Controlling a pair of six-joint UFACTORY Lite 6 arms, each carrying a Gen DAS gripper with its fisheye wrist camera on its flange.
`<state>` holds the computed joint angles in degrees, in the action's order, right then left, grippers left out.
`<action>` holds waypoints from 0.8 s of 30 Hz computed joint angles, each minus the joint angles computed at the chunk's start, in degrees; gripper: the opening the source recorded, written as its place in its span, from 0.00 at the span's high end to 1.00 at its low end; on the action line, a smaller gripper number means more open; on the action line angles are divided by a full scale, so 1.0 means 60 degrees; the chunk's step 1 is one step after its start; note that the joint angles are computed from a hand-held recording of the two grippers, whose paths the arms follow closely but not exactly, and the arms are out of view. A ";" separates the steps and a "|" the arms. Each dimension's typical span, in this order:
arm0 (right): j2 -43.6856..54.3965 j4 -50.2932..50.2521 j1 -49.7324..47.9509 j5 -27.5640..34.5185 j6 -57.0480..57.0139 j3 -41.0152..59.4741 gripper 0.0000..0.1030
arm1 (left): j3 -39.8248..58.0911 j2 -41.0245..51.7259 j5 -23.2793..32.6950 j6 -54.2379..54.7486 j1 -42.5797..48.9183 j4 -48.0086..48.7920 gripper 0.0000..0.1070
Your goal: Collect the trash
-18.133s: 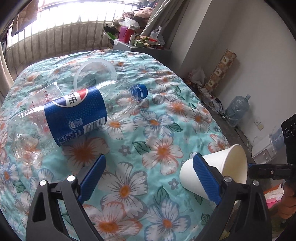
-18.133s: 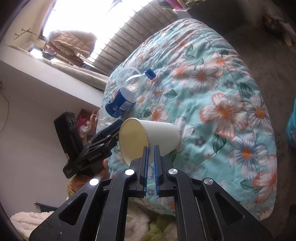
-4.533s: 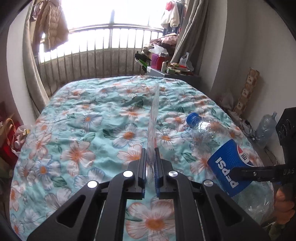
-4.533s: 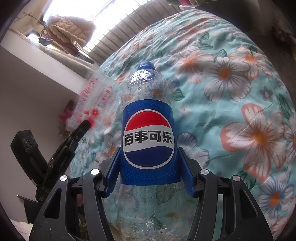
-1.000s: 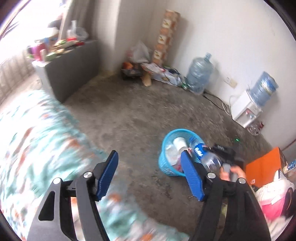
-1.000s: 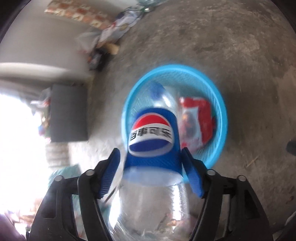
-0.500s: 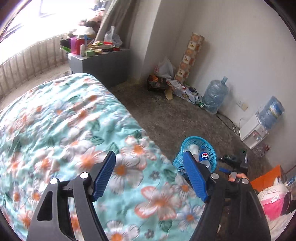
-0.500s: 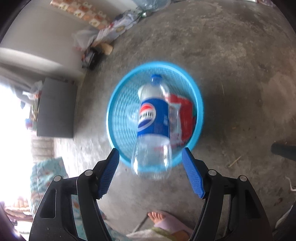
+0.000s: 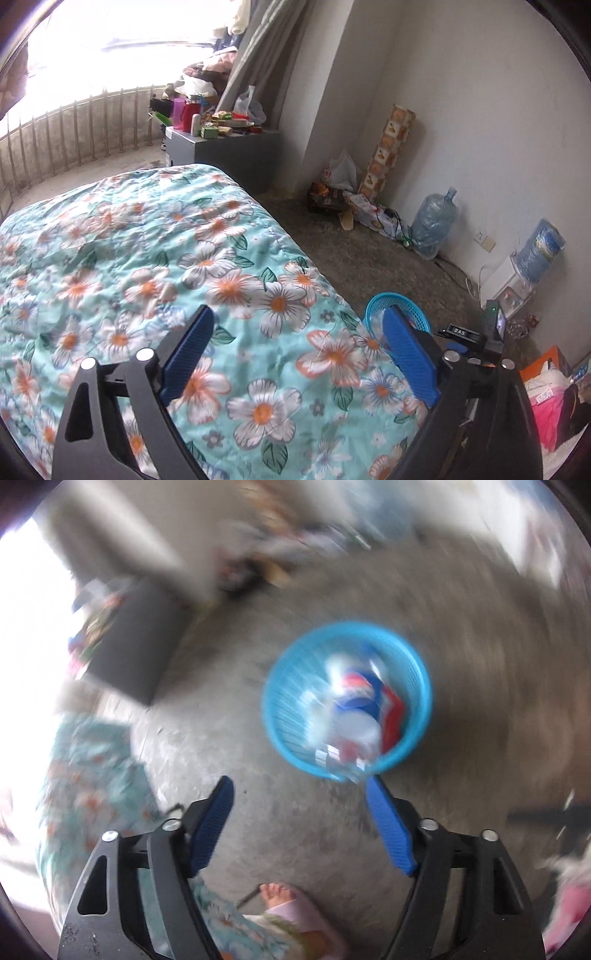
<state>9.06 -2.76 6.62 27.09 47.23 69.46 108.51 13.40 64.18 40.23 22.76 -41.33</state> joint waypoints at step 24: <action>0.1570 -0.7121 0.8590 0.5101 0.1966 0.7343 0.08 | -0.5608 -0.5864 -0.2423 -0.3982 0.0519 0.4323 0.09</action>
<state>18.48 -45.48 58.16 57.69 59.03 113.52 74.86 -21.79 49.64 16.33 25.88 -15.39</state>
